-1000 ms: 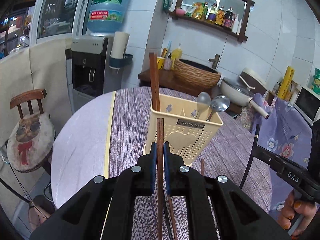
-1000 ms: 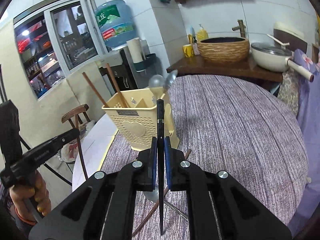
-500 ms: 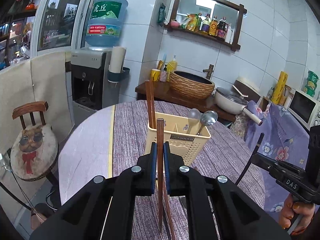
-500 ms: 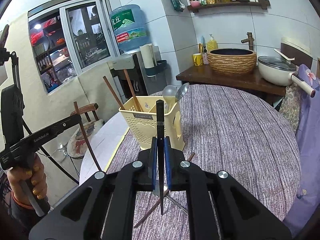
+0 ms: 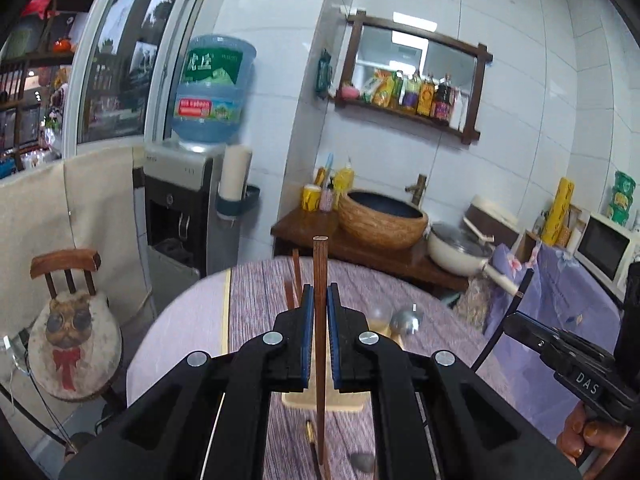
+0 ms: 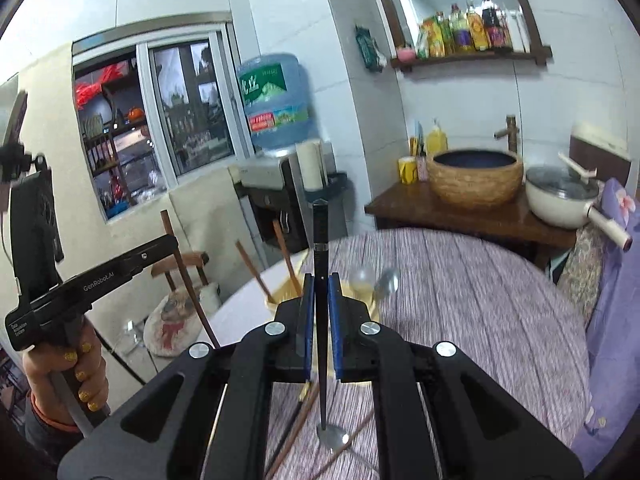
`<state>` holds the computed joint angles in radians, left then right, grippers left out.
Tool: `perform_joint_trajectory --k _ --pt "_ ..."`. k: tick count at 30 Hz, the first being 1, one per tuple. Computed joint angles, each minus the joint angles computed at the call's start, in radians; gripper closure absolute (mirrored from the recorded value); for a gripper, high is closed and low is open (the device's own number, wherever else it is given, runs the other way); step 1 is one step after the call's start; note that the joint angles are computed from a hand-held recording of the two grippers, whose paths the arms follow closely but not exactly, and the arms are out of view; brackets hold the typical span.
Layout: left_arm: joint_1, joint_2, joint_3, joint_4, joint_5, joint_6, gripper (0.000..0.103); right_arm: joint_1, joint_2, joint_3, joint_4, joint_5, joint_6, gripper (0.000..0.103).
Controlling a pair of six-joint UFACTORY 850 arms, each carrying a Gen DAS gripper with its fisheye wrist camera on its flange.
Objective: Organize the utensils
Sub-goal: 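Lift both chopsticks and carry them above the cream caddy, then drop both chopsticks into the caddy, opening both grippers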
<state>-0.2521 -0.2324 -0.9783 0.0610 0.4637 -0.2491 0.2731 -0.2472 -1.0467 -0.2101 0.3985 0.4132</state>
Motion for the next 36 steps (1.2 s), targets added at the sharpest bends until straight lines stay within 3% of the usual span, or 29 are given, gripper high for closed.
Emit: perform_joint_trajectory --k 4,14,17,23,36 --pt "-0.011 -0.006 -0.063 -0.122 0.018 0.097 0.095 0.02 -0.008 -0.064 0.217 0.011 -0.215 0.095" --pt "-0.049 -0.129 -0.207 -0.328 0.098 0.218 0.095 0.037 -0.126 -0.234 0.523 0.045 -0.472 0.095" --pt "-0.067 -0.184 -0.229 -0.387 0.115 0.298 0.095 0.043 -0.175 -0.265 0.566 0.04 -0.518 0.095" --pt "-0.068 -0.239 -0.227 -0.381 0.09 0.297 0.095 0.038 -0.264 -0.298 0.559 0.02 -0.498 0.095" --pt "-0.059 -0.305 -0.238 -0.37 0.022 0.31 0.095 0.033 -0.33 -0.299 0.538 0.012 -0.456 0.095"
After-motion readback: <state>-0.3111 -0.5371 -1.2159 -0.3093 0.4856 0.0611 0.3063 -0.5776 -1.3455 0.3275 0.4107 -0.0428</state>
